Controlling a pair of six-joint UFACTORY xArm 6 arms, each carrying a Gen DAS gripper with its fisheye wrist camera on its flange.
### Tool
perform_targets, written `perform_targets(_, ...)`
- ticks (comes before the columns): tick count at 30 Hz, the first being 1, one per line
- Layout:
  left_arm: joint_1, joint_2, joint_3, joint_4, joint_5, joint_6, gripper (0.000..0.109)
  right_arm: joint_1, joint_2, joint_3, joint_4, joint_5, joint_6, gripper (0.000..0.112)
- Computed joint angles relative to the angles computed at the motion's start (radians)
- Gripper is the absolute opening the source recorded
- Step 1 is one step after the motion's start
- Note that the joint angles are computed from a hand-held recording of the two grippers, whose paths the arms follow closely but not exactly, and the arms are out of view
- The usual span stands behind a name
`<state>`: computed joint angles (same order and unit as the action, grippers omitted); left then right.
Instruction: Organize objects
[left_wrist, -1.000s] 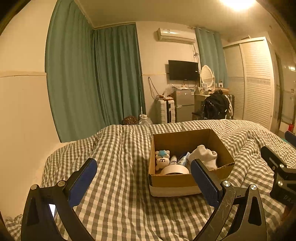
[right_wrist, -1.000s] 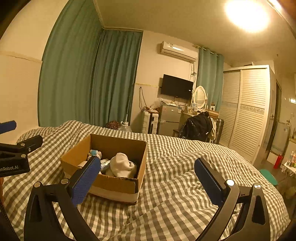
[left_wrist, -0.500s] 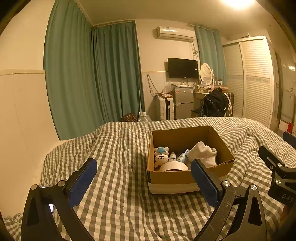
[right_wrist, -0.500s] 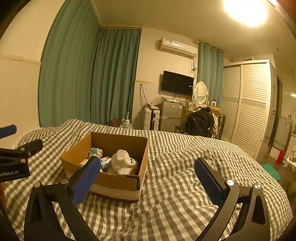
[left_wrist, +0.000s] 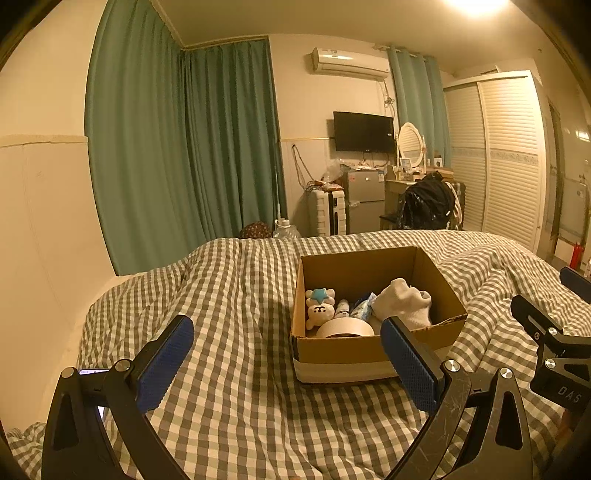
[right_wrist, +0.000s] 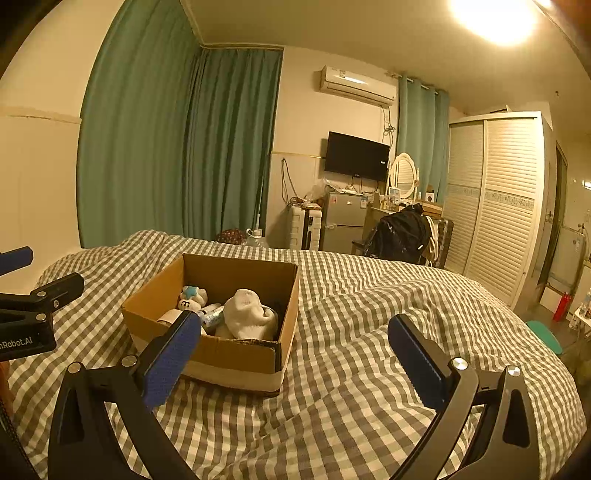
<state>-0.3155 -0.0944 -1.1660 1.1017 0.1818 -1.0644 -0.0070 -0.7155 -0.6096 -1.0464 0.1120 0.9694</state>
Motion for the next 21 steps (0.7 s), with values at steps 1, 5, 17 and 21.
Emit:
perform_targets(1, 0.000, 0.001, 0.000, 0.000, 0.002, 0.000, 0.103, 0.001, 0.002, -0.001, 0.003, 0.001, -0.001, 0.102)
perform_targets(5, -0.001, -0.001, 0.001, 0.011, 0.008, -0.011, 0.103, 0.004, 0.004, -0.001, 0.011, 0.006, -0.005, 0.102)
perform_targets(17, 0.000, -0.003, 0.006, -0.055, 0.006, 0.054, 0.103, 0.005, 0.008, 0.001, 0.021, 0.009, -0.017, 0.102)
perform_targets(21, -0.001, -0.004, 0.005, -0.043, 0.007, 0.043, 0.103, 0.006, 0.009, 0.002, 0.035, 0.011, -0.030, 0.102)
